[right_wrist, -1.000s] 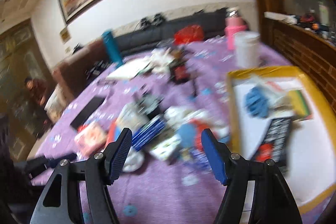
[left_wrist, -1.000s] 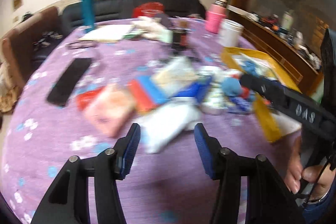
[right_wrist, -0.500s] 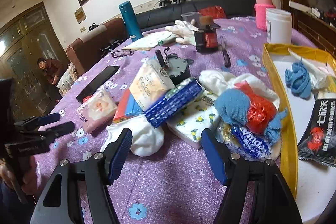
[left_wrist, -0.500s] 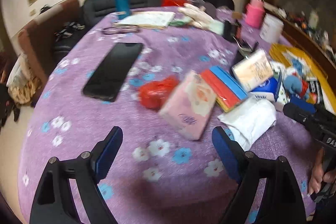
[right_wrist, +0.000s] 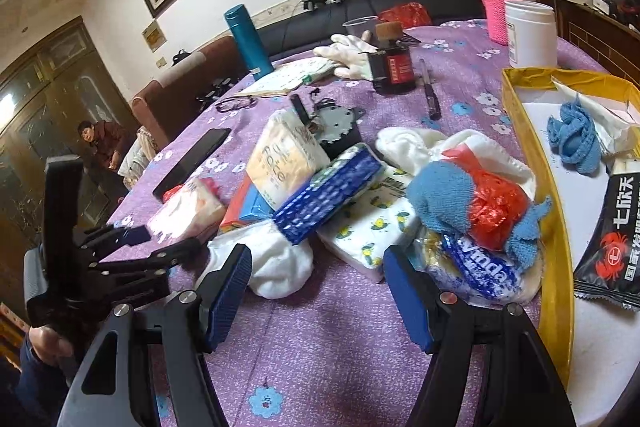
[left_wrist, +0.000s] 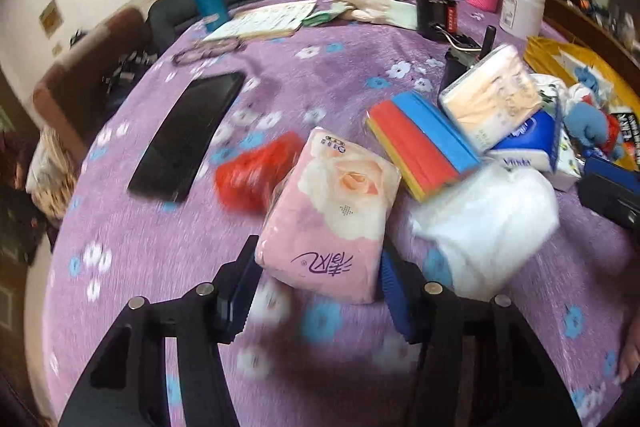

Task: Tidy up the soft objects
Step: 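Grasp the pink tissue pack with the left gripper while the right gripper grasps the white cloth, then carry the pink tissue pack and white cloth over the yellow tray with both grippers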

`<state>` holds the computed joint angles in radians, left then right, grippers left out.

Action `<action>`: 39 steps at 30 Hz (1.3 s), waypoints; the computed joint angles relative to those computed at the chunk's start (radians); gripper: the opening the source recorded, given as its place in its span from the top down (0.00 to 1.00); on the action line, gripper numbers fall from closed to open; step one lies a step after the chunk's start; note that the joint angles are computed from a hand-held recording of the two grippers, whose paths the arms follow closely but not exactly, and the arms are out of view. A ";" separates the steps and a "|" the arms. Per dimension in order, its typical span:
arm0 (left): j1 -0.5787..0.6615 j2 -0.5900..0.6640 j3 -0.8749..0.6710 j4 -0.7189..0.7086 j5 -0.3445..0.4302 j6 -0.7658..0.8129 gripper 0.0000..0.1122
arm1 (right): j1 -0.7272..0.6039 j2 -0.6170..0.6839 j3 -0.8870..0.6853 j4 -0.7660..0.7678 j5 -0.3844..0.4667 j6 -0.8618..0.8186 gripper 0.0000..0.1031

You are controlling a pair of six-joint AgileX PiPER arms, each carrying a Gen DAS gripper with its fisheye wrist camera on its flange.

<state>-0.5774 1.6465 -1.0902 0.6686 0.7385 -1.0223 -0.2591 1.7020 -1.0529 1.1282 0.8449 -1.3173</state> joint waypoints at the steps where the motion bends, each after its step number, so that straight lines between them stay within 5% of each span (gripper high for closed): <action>1: 0.004 -0.029 0.029 -0.017 -0.017 0.001 0.50 | 0.002 -0.005 0.006 0.003 -0.001 -0.011 0.29; 9: -0.007 -0.332 0.324 -0.048 -0.104 -0.083 0.50 | 0.102 -0.048 -0.003 -0.104 0.044 0.040 0.23; 12: 0.010 -0.367 0.358 -0.046 -0.103 -0.104 0.50 | 0.218 -0.021 -0.069 -0.280 -0.064 0.238 0.14; 15: 0.009 -0.367 0.353 -0.044 -0.081 -0.106 0.49 | 0.251 0.062 -0.146 -0.320 -0.068 0.337 0.14; 19: 0.007 -0.271 0.282 -0.057 -0.025 -0.078 0.36 | 0.290 0.087 -0.152 -0.370 -0.120 0.378 0.56; 24: -0.015 -0.218 0.254 -0.007 -0.005 -0.152 0.54 | 0.297 0.033 -0.097 -0.330 -0.133 0.309 0.70; 28: -0.017 -0.290 0.292 0.004 -0.022 -0.181 0.55 | 0.253 -0.029 -0.062 -0.237 -0.027 0.226 0.73; 32: -0.005 -0.413 0.284 0.024 0.059 -0.170 0.55 | 0.223 -0.102 -0.066 -0.161 0.085 0.182 0.73; 39: 0.055 -0.543 0.229 0.032 0.145 -0.106 0.55 | 0.217 -0.230 -0.112 -0.038 0.149 0.159 0.73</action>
<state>-0.5221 1.1038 -0.8614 0.7005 0.8834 -1.1281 -0.0418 1.4715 -1.1653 1.0904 0.9935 -1.1587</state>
